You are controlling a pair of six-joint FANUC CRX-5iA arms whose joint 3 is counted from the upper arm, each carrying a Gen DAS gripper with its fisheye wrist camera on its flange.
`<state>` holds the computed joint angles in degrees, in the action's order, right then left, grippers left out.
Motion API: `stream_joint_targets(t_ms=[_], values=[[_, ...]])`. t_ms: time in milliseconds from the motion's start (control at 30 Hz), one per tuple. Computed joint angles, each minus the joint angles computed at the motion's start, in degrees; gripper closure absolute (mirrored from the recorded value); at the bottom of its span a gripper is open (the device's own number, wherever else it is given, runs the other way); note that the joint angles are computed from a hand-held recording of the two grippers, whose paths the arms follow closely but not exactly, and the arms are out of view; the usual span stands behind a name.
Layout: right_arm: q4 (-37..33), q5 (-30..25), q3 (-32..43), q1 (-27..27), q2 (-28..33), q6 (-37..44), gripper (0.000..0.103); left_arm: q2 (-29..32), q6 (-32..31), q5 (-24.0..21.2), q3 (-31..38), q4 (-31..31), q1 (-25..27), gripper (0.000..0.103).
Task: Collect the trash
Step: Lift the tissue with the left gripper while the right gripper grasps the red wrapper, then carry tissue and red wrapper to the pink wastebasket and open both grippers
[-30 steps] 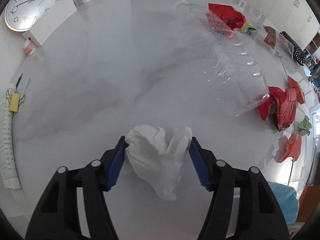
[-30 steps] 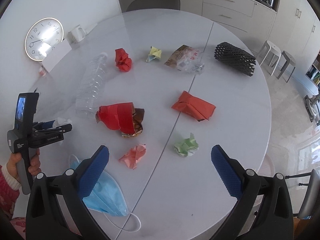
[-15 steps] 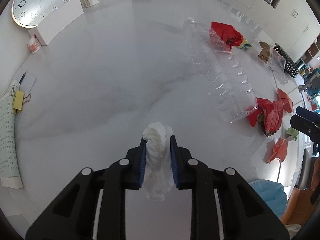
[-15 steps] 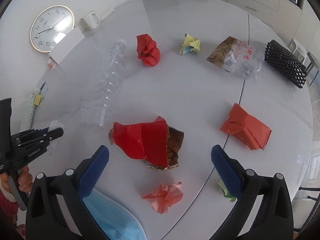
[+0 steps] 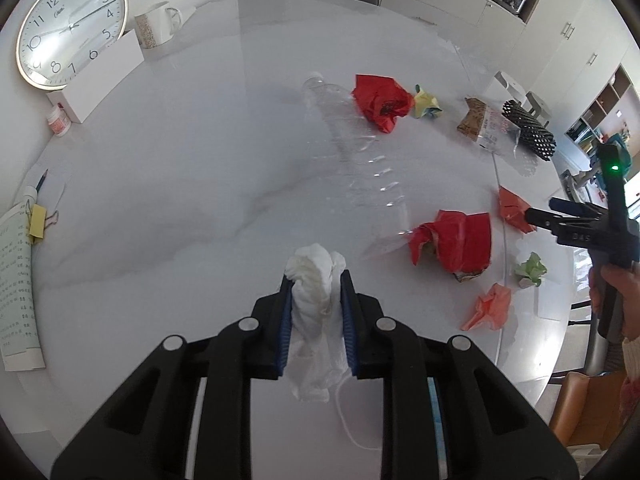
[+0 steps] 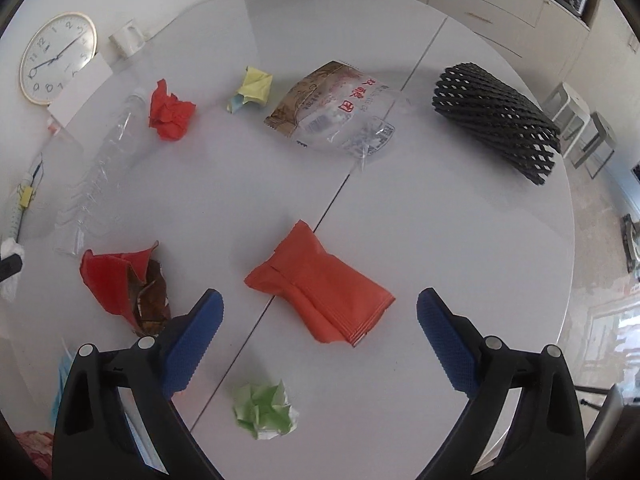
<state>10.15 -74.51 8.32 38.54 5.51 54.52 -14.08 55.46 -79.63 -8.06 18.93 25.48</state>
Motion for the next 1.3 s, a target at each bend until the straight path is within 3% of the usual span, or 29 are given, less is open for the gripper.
stream_joint_targets(t_ms=[267,333,467,600,767,933,1300], values=[[-6.44,-0.12,3.00,-3.21,3.04,19.19,0.026,-1.93,7.27,-0.58,1.79,-2.66,-8.62,0.082],[-7.79,-1.25,4.11,-3.85,4.00,23.56,0.042,-2.13,9.45,-0.50,2.34,-3.66,-10.47,0.081],[-8.35,-2.32,4.39,-4.40,4.28,29.37,0.060,-2.43,14.31,-0.35,3.49,-5.80,-14.12,0.081],[-9.57,-1.92,4.01,-5.55,3.34,31.21,0.063,-2.66,17.70,-0.54,4.74,-8.00,-17.80,0.081],[-12.81,1.21,0.21,-8.98,-2.98,25.86,0.064,-1.56,19.05,-0.78,7.54,-8.94,-24.13,0.081],[-10.54,3.08,-9.37,-12.69,-16.08,14.71,0.064,2.09,17.48,0.14,10.78,-6.71,-34.00,0.081],[-0.13,-8.22,-25.90,-15.57,-39.21,-7.30,0.064,20.02,15.65,1.72,19.73,3.68,-58.41,0.081]])
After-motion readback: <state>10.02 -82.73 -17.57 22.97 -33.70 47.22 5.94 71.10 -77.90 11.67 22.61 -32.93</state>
